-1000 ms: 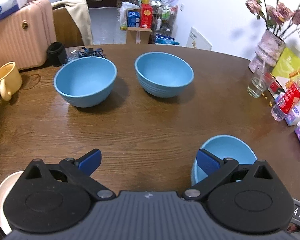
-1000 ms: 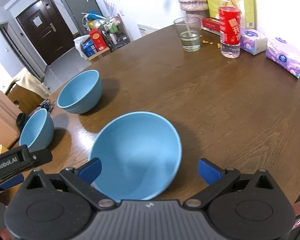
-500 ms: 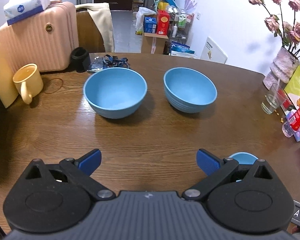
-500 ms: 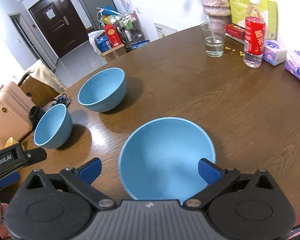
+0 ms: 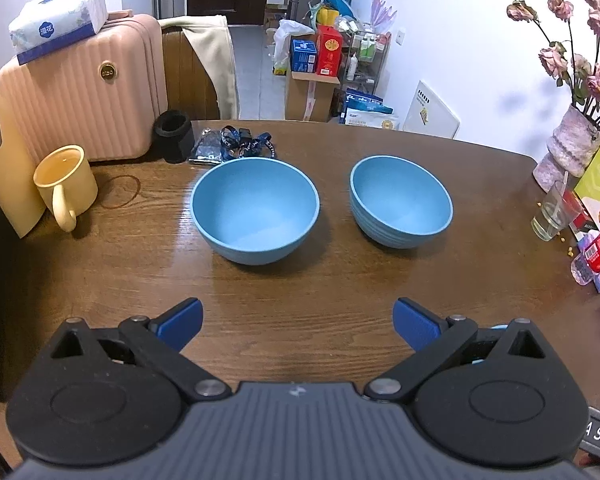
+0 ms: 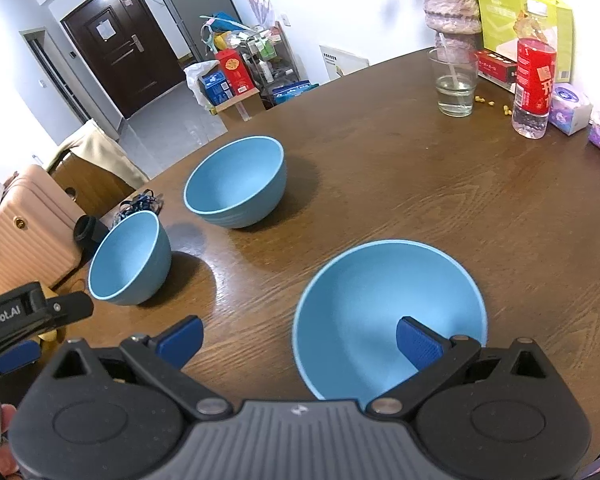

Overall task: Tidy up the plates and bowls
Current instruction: 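Withdraw both open tools from the bowl toward the remaining blue bowls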

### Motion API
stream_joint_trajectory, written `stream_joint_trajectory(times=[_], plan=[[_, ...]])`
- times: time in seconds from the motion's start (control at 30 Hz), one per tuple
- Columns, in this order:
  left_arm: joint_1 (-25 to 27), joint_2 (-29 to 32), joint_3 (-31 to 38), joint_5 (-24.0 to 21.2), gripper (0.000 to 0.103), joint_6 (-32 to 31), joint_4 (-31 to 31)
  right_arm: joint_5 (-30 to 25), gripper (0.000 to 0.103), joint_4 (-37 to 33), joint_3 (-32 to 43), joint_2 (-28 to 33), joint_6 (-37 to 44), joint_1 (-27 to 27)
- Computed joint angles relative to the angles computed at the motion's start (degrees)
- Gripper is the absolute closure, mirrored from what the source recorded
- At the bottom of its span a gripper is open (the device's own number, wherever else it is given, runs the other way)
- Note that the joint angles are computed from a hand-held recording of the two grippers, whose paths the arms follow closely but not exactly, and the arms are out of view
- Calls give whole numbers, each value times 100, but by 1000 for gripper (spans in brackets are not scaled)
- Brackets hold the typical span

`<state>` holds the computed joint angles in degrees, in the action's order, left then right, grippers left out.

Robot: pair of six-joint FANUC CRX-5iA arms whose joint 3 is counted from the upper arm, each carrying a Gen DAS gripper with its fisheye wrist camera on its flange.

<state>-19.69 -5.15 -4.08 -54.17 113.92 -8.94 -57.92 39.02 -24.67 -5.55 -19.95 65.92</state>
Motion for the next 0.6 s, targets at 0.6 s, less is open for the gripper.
stream_joint_trajectory(times=[0.6], plan=[[686, 109, -96, 252, 0, -787, 561, 2, 0, -114, 785, 691, 436, -176]])
